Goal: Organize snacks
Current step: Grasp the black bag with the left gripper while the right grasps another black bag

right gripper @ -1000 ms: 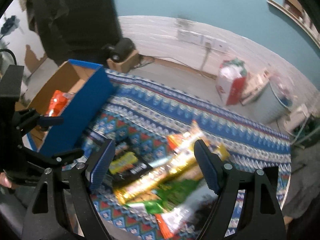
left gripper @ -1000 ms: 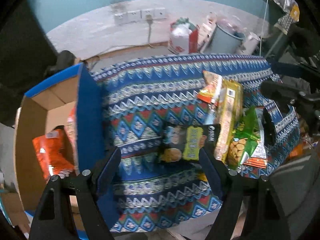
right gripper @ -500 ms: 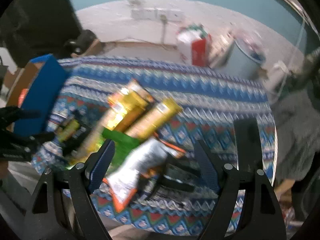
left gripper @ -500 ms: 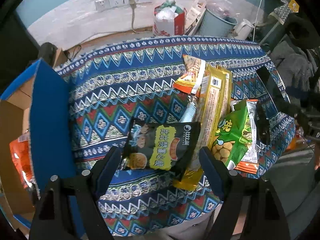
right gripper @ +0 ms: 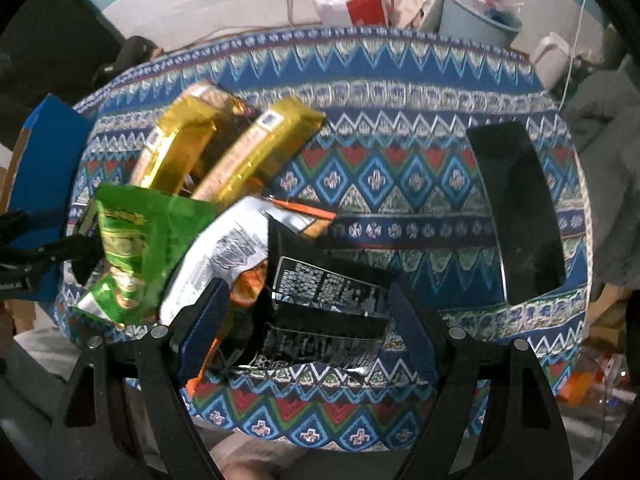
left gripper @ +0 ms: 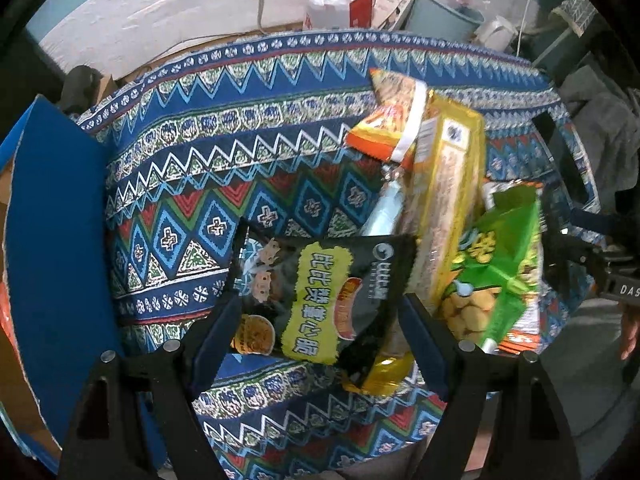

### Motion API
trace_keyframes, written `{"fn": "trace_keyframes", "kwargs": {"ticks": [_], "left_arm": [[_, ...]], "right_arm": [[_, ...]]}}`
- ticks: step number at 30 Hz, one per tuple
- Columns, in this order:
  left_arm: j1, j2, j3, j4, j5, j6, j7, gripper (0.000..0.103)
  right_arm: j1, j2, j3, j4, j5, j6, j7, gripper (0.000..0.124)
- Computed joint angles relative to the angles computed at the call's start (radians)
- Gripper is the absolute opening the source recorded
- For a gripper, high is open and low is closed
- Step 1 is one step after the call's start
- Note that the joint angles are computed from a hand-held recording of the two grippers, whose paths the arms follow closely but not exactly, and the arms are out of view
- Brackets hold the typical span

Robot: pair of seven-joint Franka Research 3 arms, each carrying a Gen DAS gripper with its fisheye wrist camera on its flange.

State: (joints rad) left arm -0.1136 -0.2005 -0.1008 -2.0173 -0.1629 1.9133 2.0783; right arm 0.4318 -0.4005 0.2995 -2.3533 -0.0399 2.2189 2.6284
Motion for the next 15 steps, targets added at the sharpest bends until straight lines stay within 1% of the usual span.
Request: {"fn": "trace_keyframes", "kwargs": {"ticks": [2,6,11,15], "left_arm": [[0.001,0.011,-0.003,-0.004,0.013,-0.003,-0.007,0.086],[0.004,0.025,-0.007,-0.01,0.023,0.005,-0.019,0.089],[0.001,0.041,-0.015,-0.015,0.035,0.017,-0.024,0.089],[-0.001,0.047,-0.015,-0.025,0.019,0.026,-0.016,0.089]], "right_arm": [[0.002,0.015,-0.006,-0.001,0.014,-0.006,-0.003,0.081],[0.008,0.05,-0.019,0.002,0.037,-0.022,-0.017,0.081],[0.015,0.078,-0.034,-0.005,0.065,-0.021,-0.021,0.081],[0.015,0.087,-0.035,-0.013,0.061,-0.018,-0.011,0.081]]}}
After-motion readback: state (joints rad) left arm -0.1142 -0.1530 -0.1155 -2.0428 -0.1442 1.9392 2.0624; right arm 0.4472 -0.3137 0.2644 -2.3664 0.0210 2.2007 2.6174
